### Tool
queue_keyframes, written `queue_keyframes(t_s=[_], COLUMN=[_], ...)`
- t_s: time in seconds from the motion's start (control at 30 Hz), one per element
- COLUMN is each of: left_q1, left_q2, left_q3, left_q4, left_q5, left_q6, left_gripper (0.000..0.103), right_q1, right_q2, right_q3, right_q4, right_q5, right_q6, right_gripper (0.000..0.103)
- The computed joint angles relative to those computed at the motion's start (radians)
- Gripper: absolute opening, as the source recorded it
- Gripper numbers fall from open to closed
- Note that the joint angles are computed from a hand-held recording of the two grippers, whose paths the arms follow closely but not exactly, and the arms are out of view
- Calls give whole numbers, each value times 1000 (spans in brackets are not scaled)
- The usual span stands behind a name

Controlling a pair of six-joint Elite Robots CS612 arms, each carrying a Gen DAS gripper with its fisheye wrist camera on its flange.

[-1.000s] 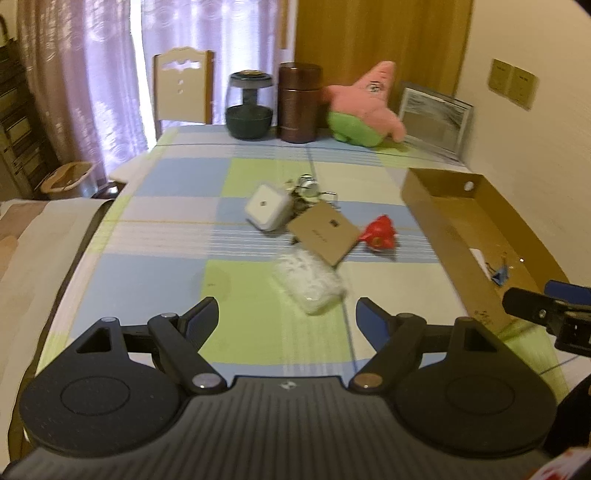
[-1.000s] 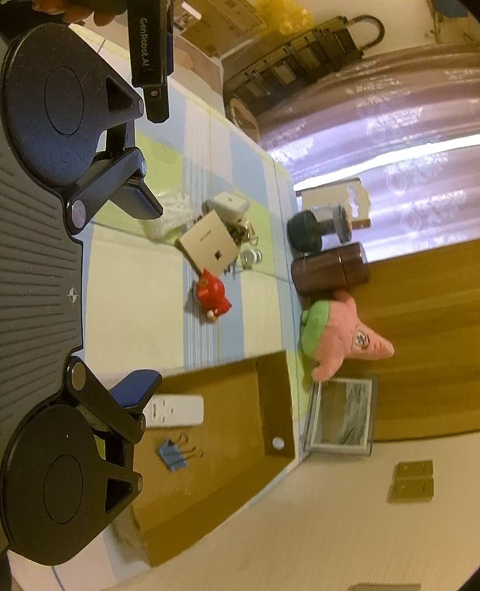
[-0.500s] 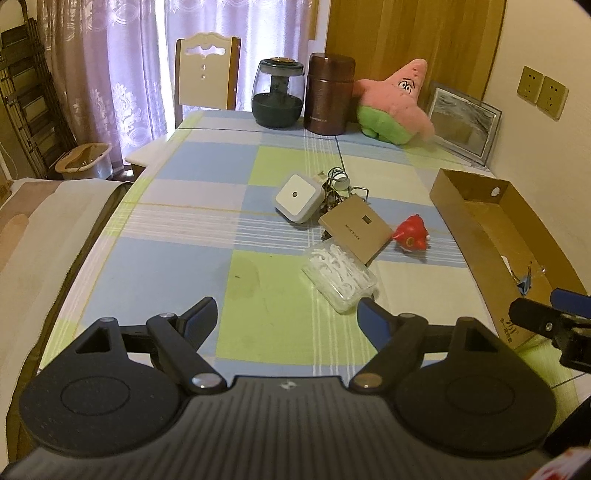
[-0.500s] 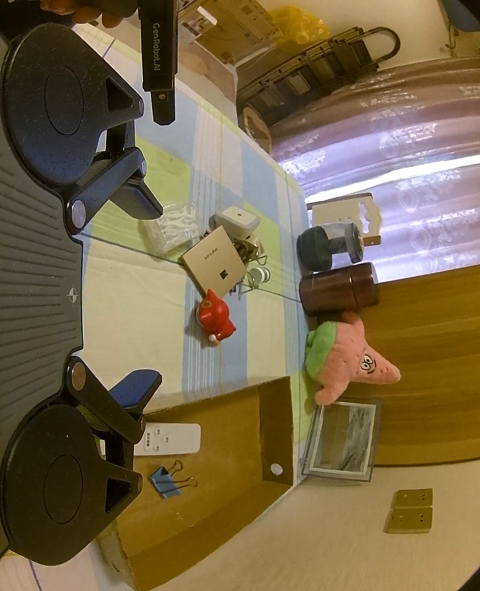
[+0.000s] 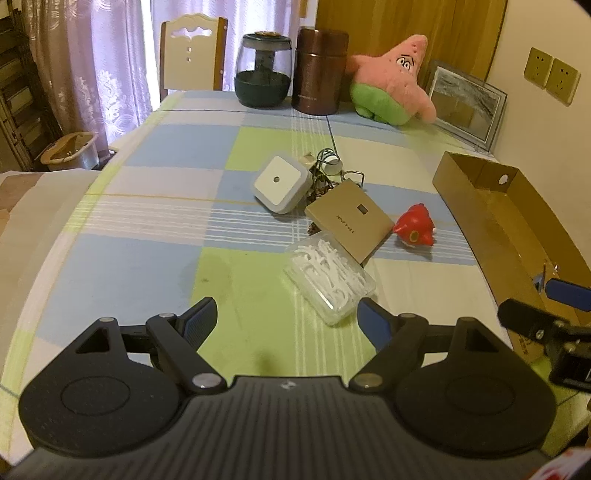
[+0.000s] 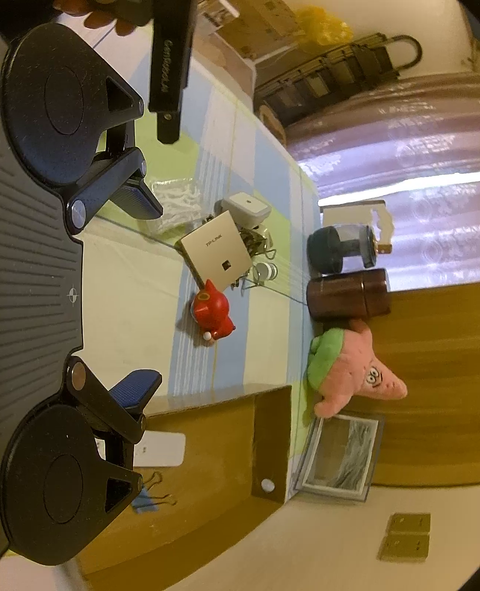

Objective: Organize rigid objects
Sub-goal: 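Move the left tool to the clear floss pick box and grasp it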

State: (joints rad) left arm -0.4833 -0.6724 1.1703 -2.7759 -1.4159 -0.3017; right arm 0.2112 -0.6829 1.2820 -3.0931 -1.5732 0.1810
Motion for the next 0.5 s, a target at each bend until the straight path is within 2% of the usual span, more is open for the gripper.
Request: queue_keyframes(t_s=[0.5], left_q1=[5], left_q2=[155], left_q3=[-228], left_q4=[116], left_q5=[-50], left_q6=[-7], left_gripper=[80], right_q1=[-18], right_q2=[96], right_q3=[-116], right_q4=[53], right_q5=[27], right_q6=[-53], right_gripper=[86])
